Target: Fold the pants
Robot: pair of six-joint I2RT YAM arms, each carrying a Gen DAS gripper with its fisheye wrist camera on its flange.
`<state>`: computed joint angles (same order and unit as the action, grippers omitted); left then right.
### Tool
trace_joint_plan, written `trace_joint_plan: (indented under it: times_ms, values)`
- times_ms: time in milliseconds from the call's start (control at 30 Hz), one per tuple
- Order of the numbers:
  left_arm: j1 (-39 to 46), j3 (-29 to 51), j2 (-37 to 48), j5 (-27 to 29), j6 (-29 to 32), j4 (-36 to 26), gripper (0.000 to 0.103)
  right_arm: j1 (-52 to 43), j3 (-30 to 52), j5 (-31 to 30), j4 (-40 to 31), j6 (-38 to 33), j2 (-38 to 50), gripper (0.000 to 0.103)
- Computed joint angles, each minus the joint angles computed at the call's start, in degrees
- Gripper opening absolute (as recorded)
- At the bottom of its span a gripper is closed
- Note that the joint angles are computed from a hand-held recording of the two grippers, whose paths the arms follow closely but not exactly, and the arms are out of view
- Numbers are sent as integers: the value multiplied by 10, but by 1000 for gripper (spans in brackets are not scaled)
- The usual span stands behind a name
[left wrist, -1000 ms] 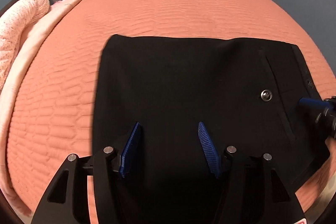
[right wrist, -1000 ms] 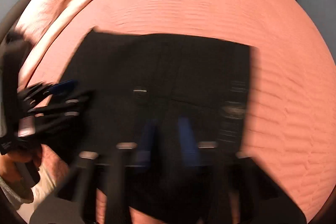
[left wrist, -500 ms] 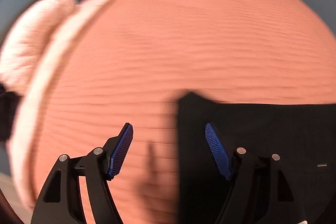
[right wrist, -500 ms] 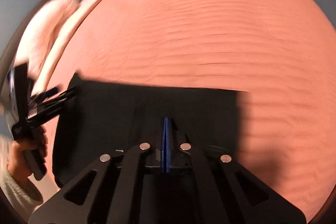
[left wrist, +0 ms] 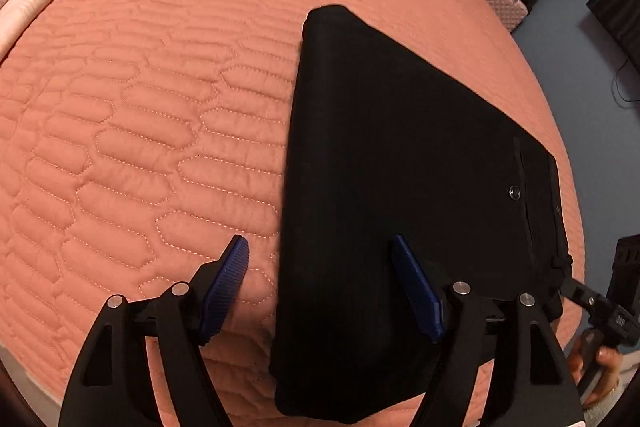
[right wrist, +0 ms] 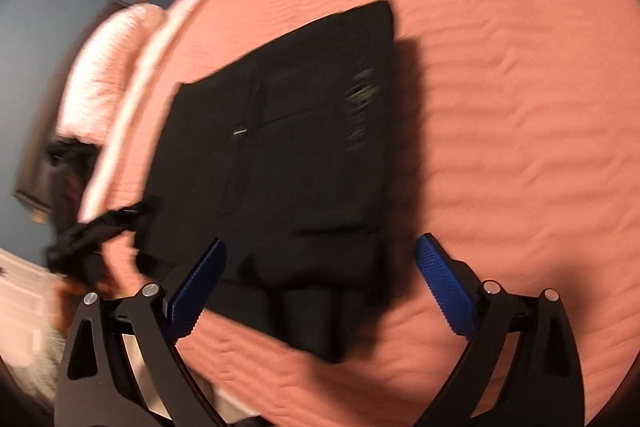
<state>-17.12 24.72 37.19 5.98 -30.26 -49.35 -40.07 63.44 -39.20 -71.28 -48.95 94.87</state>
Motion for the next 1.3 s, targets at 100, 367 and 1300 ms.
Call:
trace_joint_plan:
  times_ms: [100, 367, 1300]
  values:
    - [53, -6, 24, 15, 35, 26, 79, 20, -37, 1, 54, 35, -26, 95]
    - [-126, 14, 116, -53, -85, 93, 67, 15, -14, -3, 62, 90, -3, 44]
    - [33, 541, 685, -123, 120, 221, 38, 287, 637, 182, 156, 377, 395, 63]
